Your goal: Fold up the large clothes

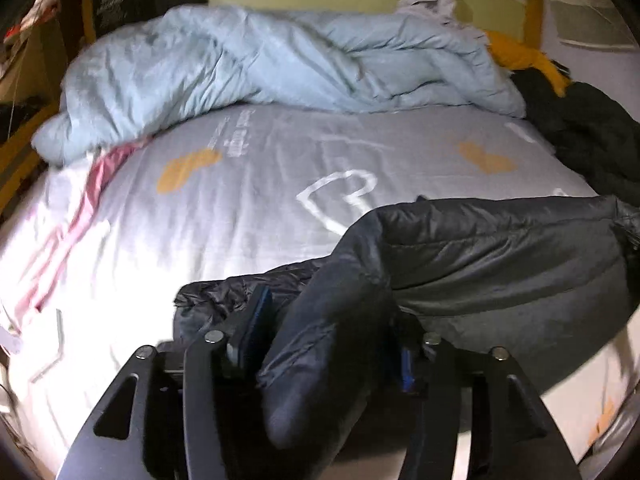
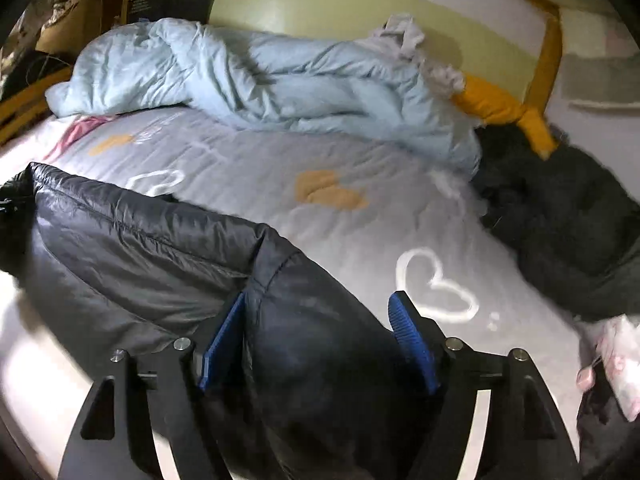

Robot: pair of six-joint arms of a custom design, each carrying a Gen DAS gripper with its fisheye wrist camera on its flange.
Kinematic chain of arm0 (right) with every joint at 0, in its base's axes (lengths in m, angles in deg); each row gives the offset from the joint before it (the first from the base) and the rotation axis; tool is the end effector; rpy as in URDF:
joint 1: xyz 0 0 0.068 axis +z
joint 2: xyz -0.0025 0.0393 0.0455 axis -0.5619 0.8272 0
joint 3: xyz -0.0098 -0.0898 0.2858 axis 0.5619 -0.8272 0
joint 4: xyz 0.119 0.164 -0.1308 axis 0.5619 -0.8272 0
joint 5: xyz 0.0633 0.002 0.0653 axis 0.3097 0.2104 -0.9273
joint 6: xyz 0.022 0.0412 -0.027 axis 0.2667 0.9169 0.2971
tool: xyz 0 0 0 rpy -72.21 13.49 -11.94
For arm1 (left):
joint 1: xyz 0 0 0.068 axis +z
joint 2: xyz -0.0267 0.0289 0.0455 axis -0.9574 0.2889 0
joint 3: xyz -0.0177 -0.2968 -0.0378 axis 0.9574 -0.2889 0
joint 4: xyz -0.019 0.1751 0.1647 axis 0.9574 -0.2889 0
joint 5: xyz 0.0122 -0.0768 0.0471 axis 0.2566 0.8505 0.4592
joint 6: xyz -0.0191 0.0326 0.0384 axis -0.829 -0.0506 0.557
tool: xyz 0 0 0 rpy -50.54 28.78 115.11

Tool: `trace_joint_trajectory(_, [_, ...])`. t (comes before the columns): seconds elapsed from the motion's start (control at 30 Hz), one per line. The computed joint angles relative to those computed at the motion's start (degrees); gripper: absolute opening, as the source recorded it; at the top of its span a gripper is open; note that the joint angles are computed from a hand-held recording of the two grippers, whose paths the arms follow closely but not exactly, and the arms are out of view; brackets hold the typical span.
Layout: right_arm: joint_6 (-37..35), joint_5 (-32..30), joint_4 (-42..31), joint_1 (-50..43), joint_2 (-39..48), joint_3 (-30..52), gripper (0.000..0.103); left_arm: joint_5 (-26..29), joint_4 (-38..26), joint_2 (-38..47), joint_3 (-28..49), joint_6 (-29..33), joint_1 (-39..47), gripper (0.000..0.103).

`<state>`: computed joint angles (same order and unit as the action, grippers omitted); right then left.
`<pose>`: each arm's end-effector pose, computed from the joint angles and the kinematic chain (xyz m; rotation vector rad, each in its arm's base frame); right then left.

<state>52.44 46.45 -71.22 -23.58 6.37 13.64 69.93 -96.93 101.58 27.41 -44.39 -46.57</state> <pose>0.2766 0.0462 0.2254 -0.3242 2.2753 -0.1712 0.2799 0.1276 0.2066 0.0885 2.4384 -0.0183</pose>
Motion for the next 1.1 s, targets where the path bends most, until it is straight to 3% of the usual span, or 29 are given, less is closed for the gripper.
trace_joint_trajectory(0.03, [-0.84, 1.81, 3.10, 0.71, 1.27, -0.70, 0.074, -0.71, 1.55, 2.25, 0.16, -0.55, -0.16, 0.062])
trace_joint_trajectory(0.13, [-0.09, 4.59, 6.57, 1.29, 4.32, -0.54, 0.077, -0.34, 4.02, 6.38, 0.75, 0.55, 0.15, 0.065])
trace_joint_trajectory(0.27, [0.07, 6.99, 6.66, 1.68, 9.54, 1.23, 0.077, 3.79, 12.51, 2.72, -3.72, 2.45, 2.88, 0.080])
trace_joint_trajectory(0.37, [1.64, 7.75, 10.58, 1.49, 7.74, -1.48, 0.077, 9.21, 15.85, -2.32, -6.72, 3.29, 6.66, 0.080])
trace_joint_trajectory(0.43, [3.88, 4.65, 14.92, 0.41, 2.69, -5.13, 0.080, 14.16, 16.78, -6.43, -8.26, 1.93, 9.86, 0.091])
trace_joint_trajectory(0.5, [7.64, -1.56, 19.16, -1.91, -4.65, -9.66, 0.092, 20.03, 19.81, -11.00, -11.26, -0.76, 13.30, 0.100])
trace_joint_trajectory(0.63, [12.17, -10.96, 16.81, -4.12, -14.95, -13.06, 0.103, 33.59, 22.83, -19.89, -15.79, -4.47, 20.01, 0.102])
trace_joint_trajectory(0.7, [12.23, -14.34, 14.63, -3.48, -17.54, -13.85, 0.103, 38.07, 17.44, -21.59, -14.88, -2.13, 21.43, 0.102])
trace_joint_trajectory(0.73, [11.74, -14.38, 13.14, -2.62, -17.74, -13.58, 0.103, 37.94, 11.94, -21.75, -13.56, 0.81, 20.72, 0.102])
trace_joint_trajectory(0.8, [10.22, -12.37, 9.34, 0.70, -16.10, -12.32, 0.103, 32.68, 3.83, -20.41, -12.23, 5.88, 16.23, 0.102])
trace_joint_trajectory(0.83, [9.56, -11.22, 8.21, 2.09, -14.35, -11.85, 0.103, 28.80, 3.58, -19.08, -12.68, 6.88, 13.41, 0.102])
trace_joint_trajectory(1.0, [6.30, -5.72, 9.95, 4.48, 0.75, -8.51, 0.103, 11.26, 14.08, -8.41, -13.14, 3.49, 2.40, 0.102])
trace_joint_trajectory(1.1, [6.70, -5.91, 11.05, 2.21, 8.54, -4.69, 0.103, 8.02, 17.35, 0.75, -8.31, -0.29, 0.54, 0.102])
